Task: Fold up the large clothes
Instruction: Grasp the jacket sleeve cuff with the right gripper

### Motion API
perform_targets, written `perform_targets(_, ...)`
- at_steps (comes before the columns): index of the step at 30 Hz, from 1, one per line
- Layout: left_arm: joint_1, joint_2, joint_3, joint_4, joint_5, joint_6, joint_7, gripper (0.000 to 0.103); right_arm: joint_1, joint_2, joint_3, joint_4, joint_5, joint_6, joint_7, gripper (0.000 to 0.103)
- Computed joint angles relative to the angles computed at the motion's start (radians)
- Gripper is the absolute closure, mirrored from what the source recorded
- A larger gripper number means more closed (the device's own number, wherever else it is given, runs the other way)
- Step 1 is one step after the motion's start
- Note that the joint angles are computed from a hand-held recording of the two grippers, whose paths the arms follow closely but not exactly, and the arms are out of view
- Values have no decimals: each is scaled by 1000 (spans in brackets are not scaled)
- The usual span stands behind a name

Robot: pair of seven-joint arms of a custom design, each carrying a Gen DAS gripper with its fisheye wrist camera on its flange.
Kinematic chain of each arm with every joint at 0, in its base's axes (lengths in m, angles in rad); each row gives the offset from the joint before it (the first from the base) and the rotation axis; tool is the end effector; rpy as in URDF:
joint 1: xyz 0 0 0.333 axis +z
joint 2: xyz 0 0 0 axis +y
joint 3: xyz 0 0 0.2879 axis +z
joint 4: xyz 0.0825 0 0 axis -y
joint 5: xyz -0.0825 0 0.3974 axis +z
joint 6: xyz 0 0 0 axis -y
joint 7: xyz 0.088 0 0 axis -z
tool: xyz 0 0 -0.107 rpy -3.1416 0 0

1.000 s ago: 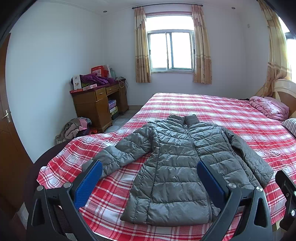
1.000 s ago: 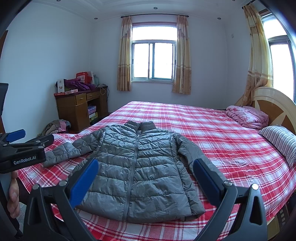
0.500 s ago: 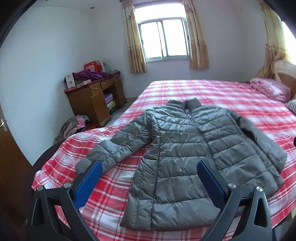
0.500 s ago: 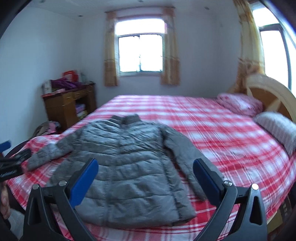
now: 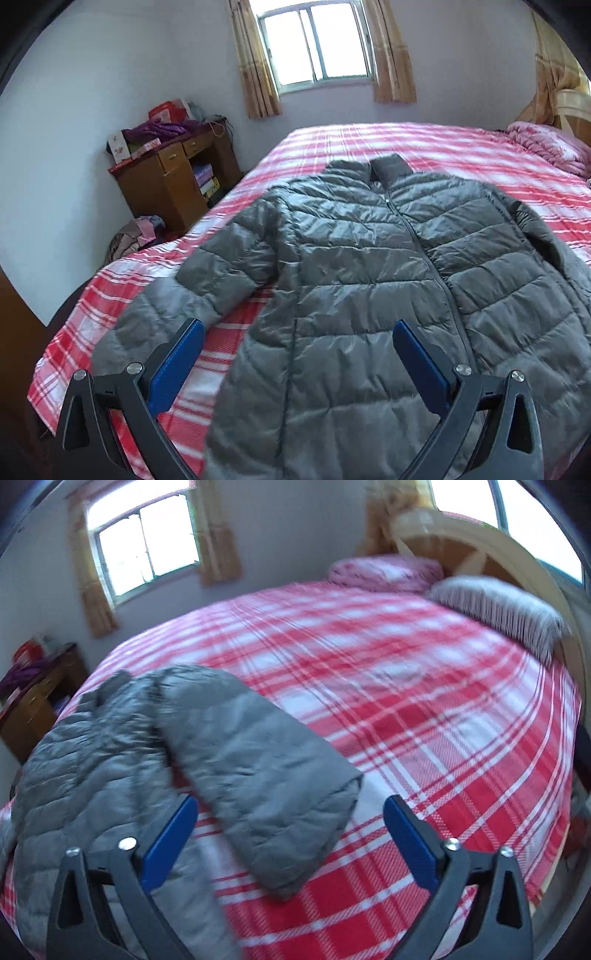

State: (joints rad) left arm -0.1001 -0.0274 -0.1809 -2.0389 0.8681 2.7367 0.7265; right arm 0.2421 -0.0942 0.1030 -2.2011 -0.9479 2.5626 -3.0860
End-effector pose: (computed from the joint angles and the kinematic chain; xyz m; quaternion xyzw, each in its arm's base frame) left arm 0.5683 -0.1956 0.4936 -0.5959 0.6749 -0.2480 0.3577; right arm 0.5243 0.2023 0.4322 -0.4381 0.8106 -0.2874 0.2616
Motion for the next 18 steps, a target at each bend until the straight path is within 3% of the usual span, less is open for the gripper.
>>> perform_targets(3, -17, 89, 5, 81, -27, -33, 38, 1, -15, 57, -24, 27, 30, 17, -30, 6)
perform_targets(6, -43, 149, 29, 142, -82, -60, 88, 1, -17, 107, -43, 51, 75, 46, -56, 14)
perform_targets(9, -67, 182, 55, 175, -114, -60, 110, 1, -7, 141, -55, 61, 82, 71, -82, 27)
perform_targets(11, -80, 200, 72, 193, -112, -55, 121, 1, 8, 142, -60, 60, 9, 54, -49, 45)
perform_targets(13, -89, 210, 85, 202, -118, -52, 133, 1, 1, 130, -72, 38, -4, 97, -41, 66)
perform_targets(15, -97, 223, 96, 219, -120, -60, 141, 1, -14, 123, -84, 23, -6, 137, -39, 77)
perform_targets(18, -104, 237, 110, 236, -122, -69, 152, 1, -36, 118, -94, 23, 20, 150, -69, 83)
